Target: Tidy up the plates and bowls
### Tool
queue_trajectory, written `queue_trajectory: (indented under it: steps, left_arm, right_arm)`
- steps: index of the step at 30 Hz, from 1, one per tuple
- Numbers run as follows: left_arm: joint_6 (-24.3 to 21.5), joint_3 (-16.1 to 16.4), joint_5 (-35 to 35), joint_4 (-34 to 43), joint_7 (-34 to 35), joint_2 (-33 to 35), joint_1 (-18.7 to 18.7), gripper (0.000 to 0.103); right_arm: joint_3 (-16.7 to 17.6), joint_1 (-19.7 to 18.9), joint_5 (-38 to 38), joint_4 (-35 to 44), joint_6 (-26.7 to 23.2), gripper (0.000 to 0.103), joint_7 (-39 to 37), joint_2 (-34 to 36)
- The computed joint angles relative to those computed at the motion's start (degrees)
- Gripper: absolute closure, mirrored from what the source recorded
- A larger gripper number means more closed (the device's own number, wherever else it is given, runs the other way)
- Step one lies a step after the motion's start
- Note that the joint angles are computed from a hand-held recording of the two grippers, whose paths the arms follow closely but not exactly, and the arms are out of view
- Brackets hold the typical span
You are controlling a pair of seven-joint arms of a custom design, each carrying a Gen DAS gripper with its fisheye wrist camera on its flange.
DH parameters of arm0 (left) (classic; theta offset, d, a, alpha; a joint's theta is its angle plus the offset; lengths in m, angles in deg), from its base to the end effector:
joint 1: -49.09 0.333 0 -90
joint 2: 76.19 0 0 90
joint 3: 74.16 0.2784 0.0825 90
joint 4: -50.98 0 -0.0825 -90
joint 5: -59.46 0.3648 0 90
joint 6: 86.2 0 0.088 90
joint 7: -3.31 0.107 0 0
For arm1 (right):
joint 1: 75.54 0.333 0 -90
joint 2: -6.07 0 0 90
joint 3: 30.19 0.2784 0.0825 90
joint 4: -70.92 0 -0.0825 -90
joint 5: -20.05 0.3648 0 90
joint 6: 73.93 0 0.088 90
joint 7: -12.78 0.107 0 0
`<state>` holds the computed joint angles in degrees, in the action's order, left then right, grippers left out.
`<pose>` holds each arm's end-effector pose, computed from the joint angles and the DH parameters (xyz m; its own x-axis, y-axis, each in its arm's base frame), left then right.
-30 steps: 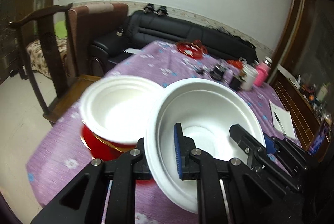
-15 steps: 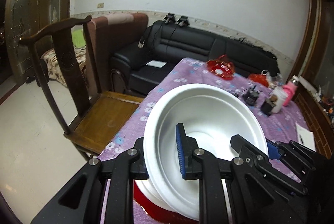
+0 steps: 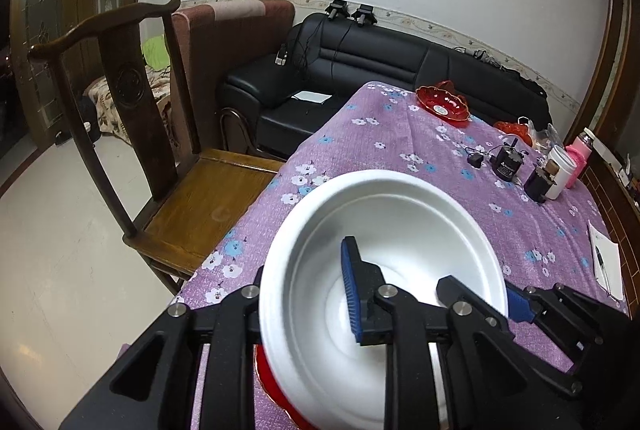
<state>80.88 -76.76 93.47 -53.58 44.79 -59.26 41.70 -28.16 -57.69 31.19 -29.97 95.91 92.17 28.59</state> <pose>0.6313 -0.1437 0.4347 0.0976 -0.9873 0.1255 -0.6615 -0.1585 -0.7330 0.6357 0.2128 0.4155 0.3564 -0.9334 -0.0415 -0.6520 -0.2166 -0.7266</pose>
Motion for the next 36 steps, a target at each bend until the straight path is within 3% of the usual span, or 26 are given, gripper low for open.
queue_trajectory:
  steps: [4,7,9,11,13,15,21,26,31,34,36]
  left_arm:
    - [0.0,0.4,0.5,-0.2,-0.7,0.0,-0.2,0.07]
    - [0.5,1.0,1.0,-0.9,-2.6,-0.5,-0.4,0.044]
    - [2.1,1.7,2.0,-2.3,-5.4,-1.6,-0.4,0.026]
    - [3.8,2.0,2.6,-3.8,-7.4,-2.8,-0.1,0.022]
    - [4.6,2.3,3.6,-4.8,-9.2,-3.7,0.0,0.02]
    - [5.4,2.0,3.8,-5.9,-9.9,-4.7,0.6,0.019]
    - [6.1,0.5,2.7,-8.3,-9.1,-6.3,1.9,0.019]
    - [6.9,1.0,4.6,-10.4,-11.9,-8.2,1.8,0.019]
    - [7.5,1.2,8.3,-13.0,-17.0,-10.1,2.4,0.019]
    - [7.9,0.6,8.2,-14.3,-17.9,-10.9,3.3,0.019]
    - [8.1,0.4,9.3,-15.2,-19.1,-11.5,3.6,0.019]
  right_arm:
    - [-1.9,2.0,-2.1,-0.9,2.0,0.079,1.6,0.1]
    - [-1.5,1.7,-1.9,-1.2,2.9,0.079,2.1,0.2]
    - [1.8,-1.0,1.0,-1.1,3.3,0.073,-0.4,0.3]
    - [4.9,-3.6,4.3,-1.3,3.9,0.054,-3.4,0.4]
    - [8.0,-5.9,7.8,-1.8,5.1,0.036,-7.0,0.2]
    - [7.5,-5.2,9.0,-2.6,6.7,0.027,-7.6,-0.3]
    - [8.5,-6.1,12.6,-4.4,7.1,0.025,-10.0,-2.0]
    - [12.0,-9.8,18.9,-8.2,8.9,0.023,-15.2,-4.9]
    - [9.7,-8.8,20.6,-11.1,10.8,0.02,-15.1,-7.0]
    - [6.0,-6.4,18.6,-11.9,10.5,0.02,-11.7,-7.4]
    - [8.4,-9.0,21.0,-12.4,10.2,0.02,-12.9,-7.8]
